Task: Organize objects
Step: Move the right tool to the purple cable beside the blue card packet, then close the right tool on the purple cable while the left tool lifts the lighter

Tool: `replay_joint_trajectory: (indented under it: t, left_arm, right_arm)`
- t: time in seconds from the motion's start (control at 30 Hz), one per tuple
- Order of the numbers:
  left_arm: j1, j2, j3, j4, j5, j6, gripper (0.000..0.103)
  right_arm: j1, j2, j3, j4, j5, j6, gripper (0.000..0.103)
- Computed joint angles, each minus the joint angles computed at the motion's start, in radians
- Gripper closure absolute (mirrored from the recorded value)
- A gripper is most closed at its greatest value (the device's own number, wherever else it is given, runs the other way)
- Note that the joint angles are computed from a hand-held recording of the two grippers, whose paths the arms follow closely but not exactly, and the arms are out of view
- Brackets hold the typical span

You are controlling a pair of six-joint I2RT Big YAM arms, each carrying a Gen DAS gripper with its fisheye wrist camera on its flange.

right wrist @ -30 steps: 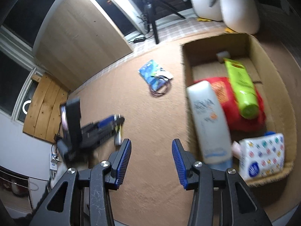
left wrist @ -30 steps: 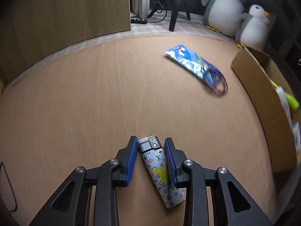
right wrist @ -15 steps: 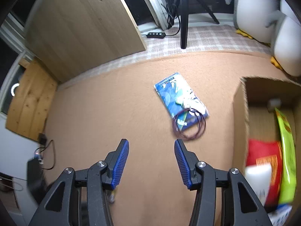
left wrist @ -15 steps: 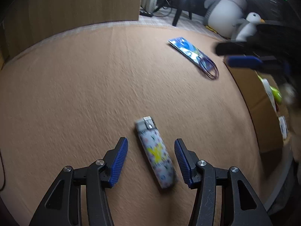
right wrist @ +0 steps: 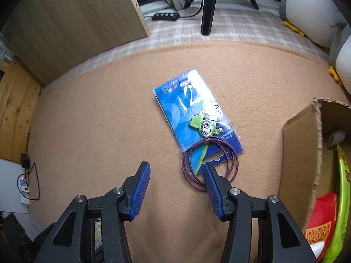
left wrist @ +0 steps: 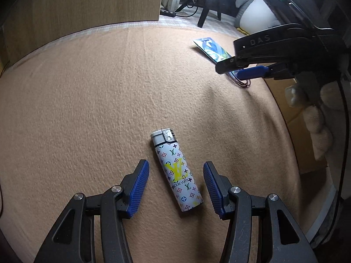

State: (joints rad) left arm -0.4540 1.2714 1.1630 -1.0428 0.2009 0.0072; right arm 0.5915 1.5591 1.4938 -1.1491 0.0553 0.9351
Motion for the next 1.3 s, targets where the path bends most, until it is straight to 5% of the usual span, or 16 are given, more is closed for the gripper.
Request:
replay_joint_trajectory:
  t: [0.27, 0.57, 0.97, 1.3]
  left_arm:
    - [0.001, 0.007, 0.002, 0.002, 0.001, -0.007, 0.048]
    - [-0.005, -0.012, -0.015, 0.000, -0.018, 0.012, 0.048]
    - [-0.011, -0.052, -0.049, -0.009, -0.051, 0.061, 0.048]
    - [-0.044, -0.036, -0.036, -0.011, -0.099, 0.080, 0.045]
  right_arm:
    - [-0.004, -0.018, -0.026, 0.019, -0.072, -0.004, 0.056]
    - [0.080, -0.048, -0.047, -0.026, -0.058, -0.011, 0.056]
    - [0.257, -0.162, -0.177, 0.048, -0.024, 0.147, 0.057]
    - [0.281, -0.061, -0.053, -0.125, 0.101, 0.027, 0.058]
